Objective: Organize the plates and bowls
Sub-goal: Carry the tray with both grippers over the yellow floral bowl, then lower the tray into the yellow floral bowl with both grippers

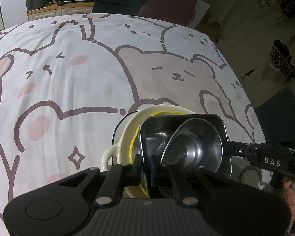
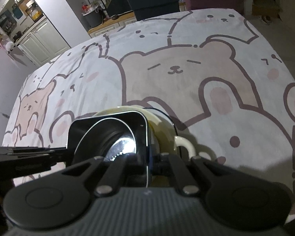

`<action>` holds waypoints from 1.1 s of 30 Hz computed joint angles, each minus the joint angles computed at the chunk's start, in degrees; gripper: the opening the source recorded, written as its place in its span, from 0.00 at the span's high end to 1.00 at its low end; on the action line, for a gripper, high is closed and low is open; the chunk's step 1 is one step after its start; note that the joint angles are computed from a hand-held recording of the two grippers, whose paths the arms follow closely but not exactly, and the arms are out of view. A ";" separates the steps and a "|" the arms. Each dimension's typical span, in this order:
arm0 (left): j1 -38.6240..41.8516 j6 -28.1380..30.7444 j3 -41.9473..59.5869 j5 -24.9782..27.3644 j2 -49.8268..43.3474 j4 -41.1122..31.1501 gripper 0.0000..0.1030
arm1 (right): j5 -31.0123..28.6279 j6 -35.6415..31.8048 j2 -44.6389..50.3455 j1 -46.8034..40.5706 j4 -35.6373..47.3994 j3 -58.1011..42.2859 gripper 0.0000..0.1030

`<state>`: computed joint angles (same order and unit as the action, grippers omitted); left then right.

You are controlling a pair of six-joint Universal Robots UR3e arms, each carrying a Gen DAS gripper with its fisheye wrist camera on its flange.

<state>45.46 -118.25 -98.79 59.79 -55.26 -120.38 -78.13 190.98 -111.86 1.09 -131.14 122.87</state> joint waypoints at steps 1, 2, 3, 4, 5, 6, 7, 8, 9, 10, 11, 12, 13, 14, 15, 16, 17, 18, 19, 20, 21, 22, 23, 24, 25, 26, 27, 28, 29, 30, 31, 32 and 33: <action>0.01 0.00 -0.03 -0.03 0.01 0.02 0.92 | -0.01 0.04 0.16 -0.01 -0.10 0.02 0.96; 0.06 0.07 -0.04 -0.09 -0.06 -0.03 0.92 | -0.01 0.03 0.27 -0.04 -0.08 -0.02 0.96; 0.13 0.17 -0.05 -0.13 -0.09 -0.10 0.92 | -0.12 0.17 0.52 0.06 -0.14 -0.14 0.96; 0.19 0.23 -0.06 -0.19 -0.16 -0.14 0.92 | -0.32 0.32 0.86 0.25 -0.26 -0.30 0.96; 0.23 0.24 -0.06 -0.26 -0.32 -0.10 0.92 | -0.42 0.30 0.97 0.27 -0.33 -0.27 0.96; 0.24 0.24 -0.07 -0.29 -0.44 -0.03 0.92 | -0.56 0.44 1.32 0.38 -0.44 -0.41 0.96; 0.13 0.07 -0.02 -0.31 -0.53 0.11 0.92 | -0.62 0.56 1.49 0.41 -0.44 -0.46 0.96; 0.14 0.02 -0.11 -0.36 -0.54 0.23 0.92 | -0.65 0.70 1.71 0.40 -0.49 -0.52 0.96; 0.16 0.01 -0.13 -0.47 -0.56 0.29 0.92 | -0.50 0.73 1.76 0.27 -0.57 -0.50 0.96; 0.19 -0.04 -0.17 -0.63 -0.52 0.39 0.92 | -0.34 0.73 1.77 0.14 -0.45 -0.61 0.96; 0.14 -0.19 -0.30 -0.80 -0.56 0.69 0.92 | -0.32 0.75 1.85 0.09 -0.33 -0.73 0.96; 0.04 -0.43 -0.44 -0.94 -0.65 1.05 0.92 | -0.30 0.82 1.88 0.07 -0.33 -0.75 0.96; -0.13 -0.73 -0.62 -1.02 -0.74 1.49 0.92 | -0.27 0.82 1.95 0.04 -0.34 -0.77 0.96; -0.36 -1.07 -0.76 -1.09 -0.87 1.94 0.92 | -0.17 0.81 2.08 -0.06 -0.45 -0.75 0.96; -0.49 -1.22 -0.85 -1.11 -0.94 2.11 0.92 | 0.02 0.87 2.23 -0.25 -0.50 -0.73 0.96; -0.55 -1.18 -0.86 -1.06 -0.95 2.14 0.92 | 0.18 1.01 2.48 -0.40 -0.51 -0.77 0.96; -0.55 -0.99 -0.86 -0.98 -1.00 2.09 0.92 | 0.18 1.12 2.65 -0.47 -0.51 -0.75 0.96; -0.38 -0.62 -0.69 -0.90 -1.07 1.69 0.92 | 0.17 1.25 2.86 -0.45 -0.43 -0.82 0.96; 0.01 0.00 -0.45 -0.86 -1.08 1.01 0.92 | 0.12 1.24 2.97 -0.38 -0.16 -0.96 0.96; 0.28 0.60 -0.13 -0.82 -1.31 0.41 0.92 | 0.05 1.22 2.93 -0.24 0.06 -1.05 0.95; 0.68 1.31 0.17 -0.79 -1.43 -0.37 0.92 | 0.21 1.03 2.66 -0.33 0.34 -1.05 0.94; 1.01 1.89 0.29 -0.75 -1.51 -0.95 0.92 | 0.64 0.76 2.09 -0.61 0.78 -0.91 0.92; 1.61 2.91 0.64 -0.63 -1.60 -2.07 0.92 | 1.00 0.65 1.55 -0.83 1.08 -0.69 0.91; 2.25 3.97 0.90 -0.50 -1.50 -3.12 0.92 | 1.58 0.32 0.85 -1.26 1.69 -0.46 0.90; 2.92 5.18 1.18 -0.31 -1.42 -4.26 0.92 | 2.06 0.00 0.16 -1.65 2.46 -0.26 0.90; 3.59 6.28 1.39 -0.08 -1.20 -5.33 0.92 | 2.40 -0.16 -0.49 -1.90 2.95 0.07 0.90; 4.22 7.29 1.57 0.18 -0.99 -6.27 0.92 | 2.68 -0.36 -1.07 -2.10 3.49 0.35 0.90; 4.81 8.16 1.71 0.41 -0.79 -7.05 0.92 | 2.89 -0.70 -1.61 -2.24 4.11 0.57 0.89; 5.42 9.06 1.87 0.63 -0.63 -7.90 0.92 | 3.02 -0.93 -2.09 -2.31 4.53 0.87 0.89; 6.09 10.06 2.14 0.79 -0.59 -8.96 0.92 | 3.14 -1.06 -2.51 -2.37 4.93 1.13 0.89; 6.65 10.87 2.38 0.99 -0.64 -9.81 0.92 | 3.21 -1.20 -2.82 -2.37 5.36 1.31 0.89; 7.09 11.54 2.67 1.20 -0.76 -10.74 0.93 | 3.19 -1.33 -2.85 -2.26 5.64 1.32 0.89; 7.38 11.95 2.97 1.35 -0.98 -11.51 0.93 | 3.14 -1.55 -3.00 -2.14 6.02 1.28 0.89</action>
